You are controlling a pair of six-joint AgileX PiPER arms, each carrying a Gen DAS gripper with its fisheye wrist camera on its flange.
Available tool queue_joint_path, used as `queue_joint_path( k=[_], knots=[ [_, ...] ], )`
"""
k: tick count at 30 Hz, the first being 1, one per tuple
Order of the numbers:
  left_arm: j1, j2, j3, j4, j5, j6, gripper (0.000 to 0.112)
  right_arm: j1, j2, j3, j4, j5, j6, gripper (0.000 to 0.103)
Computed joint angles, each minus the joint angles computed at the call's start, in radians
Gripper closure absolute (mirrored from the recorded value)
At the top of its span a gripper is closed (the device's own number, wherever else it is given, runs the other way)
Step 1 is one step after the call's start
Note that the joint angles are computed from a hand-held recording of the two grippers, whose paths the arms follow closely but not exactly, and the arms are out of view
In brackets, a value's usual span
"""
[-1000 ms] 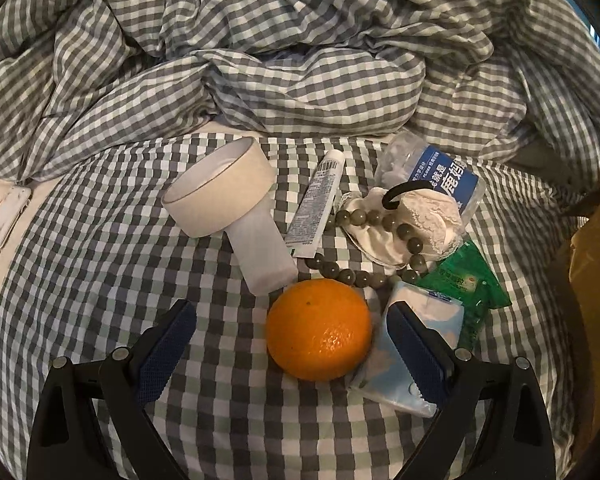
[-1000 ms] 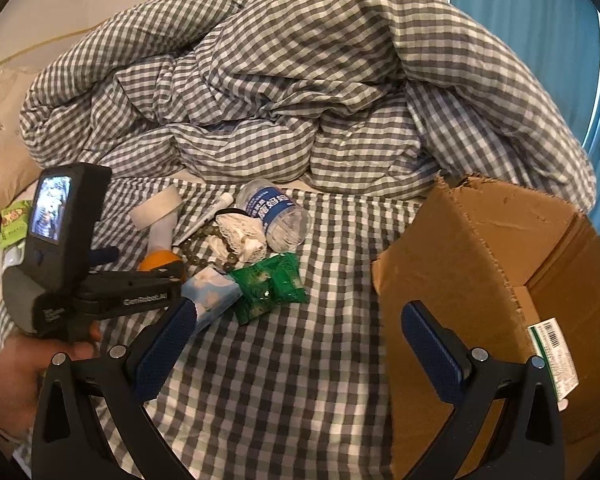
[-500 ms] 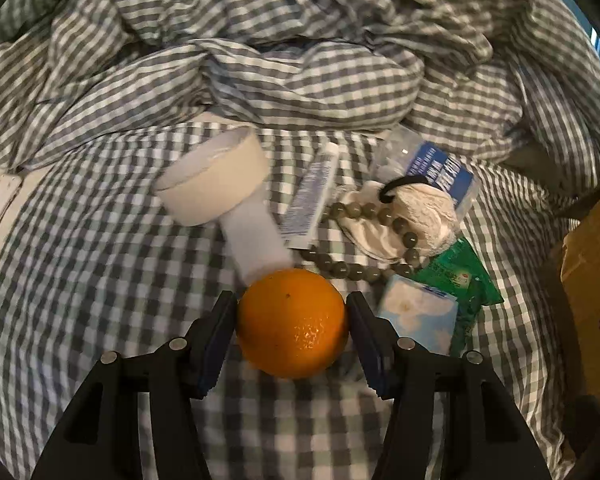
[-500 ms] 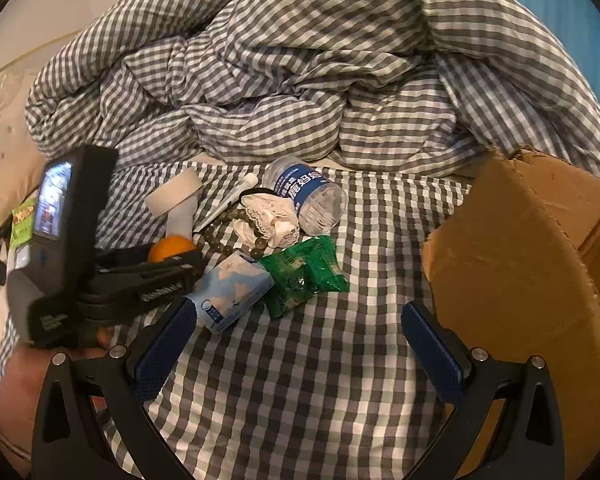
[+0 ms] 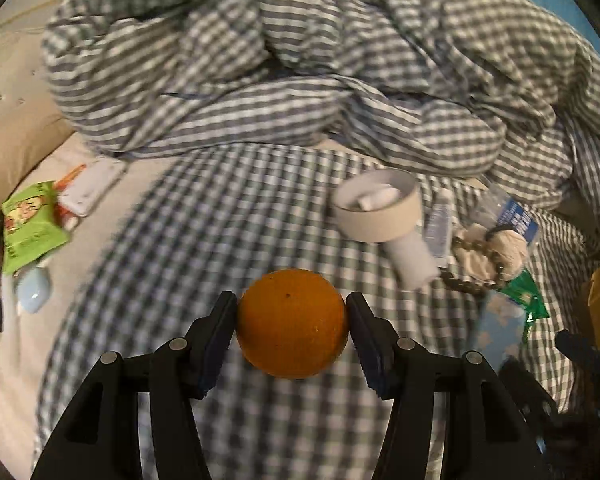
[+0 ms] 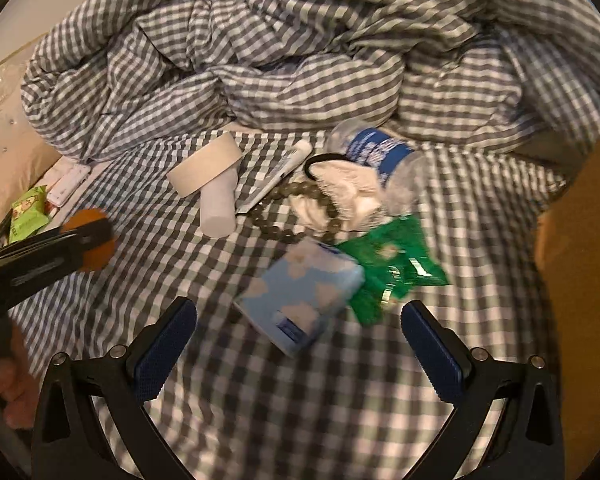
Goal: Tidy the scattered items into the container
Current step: 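Grasp the orange with the left gripper while the right grasps the blue tissue pack, then carry the orange and tissue pack into the cardboard box and release both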
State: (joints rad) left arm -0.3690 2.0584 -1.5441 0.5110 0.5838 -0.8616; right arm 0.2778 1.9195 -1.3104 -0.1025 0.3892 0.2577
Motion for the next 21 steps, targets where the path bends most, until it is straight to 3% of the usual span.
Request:
queue_joint_path(
  k=[10,14,21],
  knots=[
    [0.038,-0.080,0.114,0.089,-0.019,-0.048,0.055,0.050,0.173,-0.180,-0.140,0.087,0.219,0.004],
    [0.045,-0.101,0.138,0.099,-0.028,-0.058,0.055,0.042,0.210,-0.218,-0.138,0.117,0.223,0.043],
    [0.031,-0.106,0.128,0.078,-0.025,-0.046,0.055,-0.008,0.145,-0.148,0.020,0.072,0.073,0.047]
  ],
)
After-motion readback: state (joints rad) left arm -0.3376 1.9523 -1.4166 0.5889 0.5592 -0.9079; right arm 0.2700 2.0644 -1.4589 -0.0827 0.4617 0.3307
